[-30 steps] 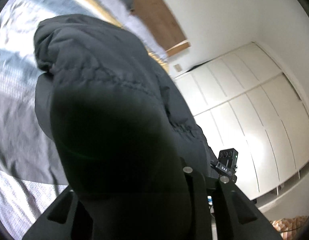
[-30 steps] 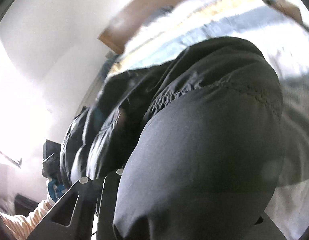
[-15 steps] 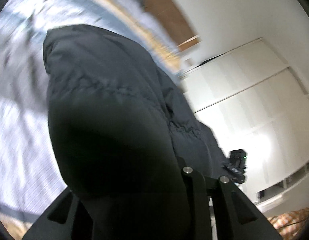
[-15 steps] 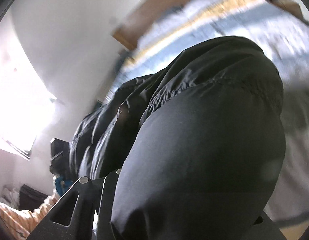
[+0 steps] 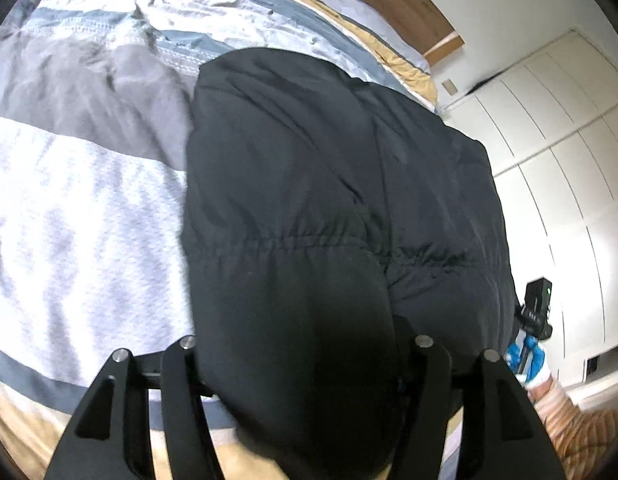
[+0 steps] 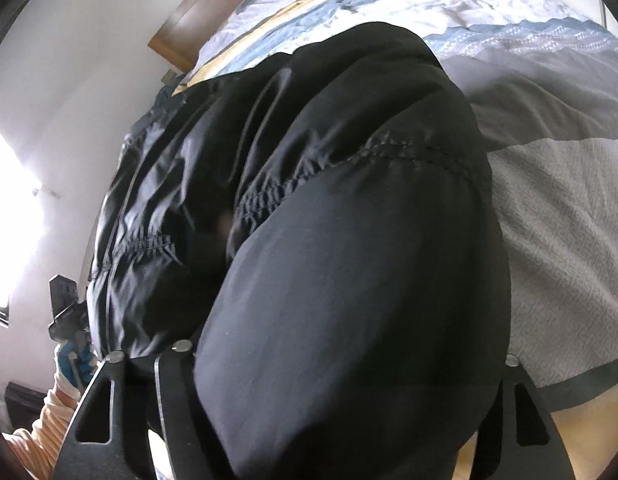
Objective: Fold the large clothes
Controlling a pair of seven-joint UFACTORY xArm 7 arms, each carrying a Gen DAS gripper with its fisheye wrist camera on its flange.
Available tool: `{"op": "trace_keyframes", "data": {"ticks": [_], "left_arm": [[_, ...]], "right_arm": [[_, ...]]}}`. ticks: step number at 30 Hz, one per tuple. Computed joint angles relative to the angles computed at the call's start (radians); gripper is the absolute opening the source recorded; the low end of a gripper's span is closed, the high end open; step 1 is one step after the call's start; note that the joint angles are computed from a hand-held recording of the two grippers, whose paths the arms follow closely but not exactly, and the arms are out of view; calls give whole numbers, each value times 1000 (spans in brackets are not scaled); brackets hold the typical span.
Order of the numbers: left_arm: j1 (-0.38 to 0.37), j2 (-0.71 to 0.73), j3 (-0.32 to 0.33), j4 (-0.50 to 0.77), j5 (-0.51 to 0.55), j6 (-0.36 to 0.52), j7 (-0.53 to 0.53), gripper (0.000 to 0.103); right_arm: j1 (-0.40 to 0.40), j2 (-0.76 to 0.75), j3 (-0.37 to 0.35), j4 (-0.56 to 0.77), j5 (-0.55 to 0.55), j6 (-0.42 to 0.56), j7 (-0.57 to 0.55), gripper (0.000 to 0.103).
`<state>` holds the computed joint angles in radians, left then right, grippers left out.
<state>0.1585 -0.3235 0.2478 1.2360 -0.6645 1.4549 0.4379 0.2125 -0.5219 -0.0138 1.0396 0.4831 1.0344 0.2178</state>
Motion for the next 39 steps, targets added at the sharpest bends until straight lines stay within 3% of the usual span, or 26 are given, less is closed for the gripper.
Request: {"op": "trace_keyframes", "data": {"ticks": [3, 7, 13, 17, 21, 30, 32, 39], "left_arm": [[43, -1, 81, 29, 11, 74, 92, 60], [93, 1, 106, 65, -7, 70, 106, 64], [113, -83, 99, 8, -20, -102, 49, 64], [102, -143, 72, -43, 49, -231, 34, 64], [68, -199, 61, -75, 108, -275, 3, 64], [-25, -466, 29, -147, 208, -249, -57, 65], [-15, -559, -9, -186, 256, -255, -86, 85], [-12, -796, -104, -240, 375, -106, -264, 86]], "right_arm": [[-8, -8, -22, -36, 1, -28, -42, 83], [-37, -52, -35, -78, -14, -61, -52, 87], [-113, -200, -46, -156, -101, -81, -9, 93], [-166, -291, -46, -216, -172, -87, 41, 92], [-198, -386, -33, -291, -236, -96, 72, 92], [-172, -559, 93, -303, -339, -90, 154, 103], [-172, -587, 130, -283, -352, -50, 205, 103], [-138, -598, 293, -95, -432, 190, 311, 103]]}}
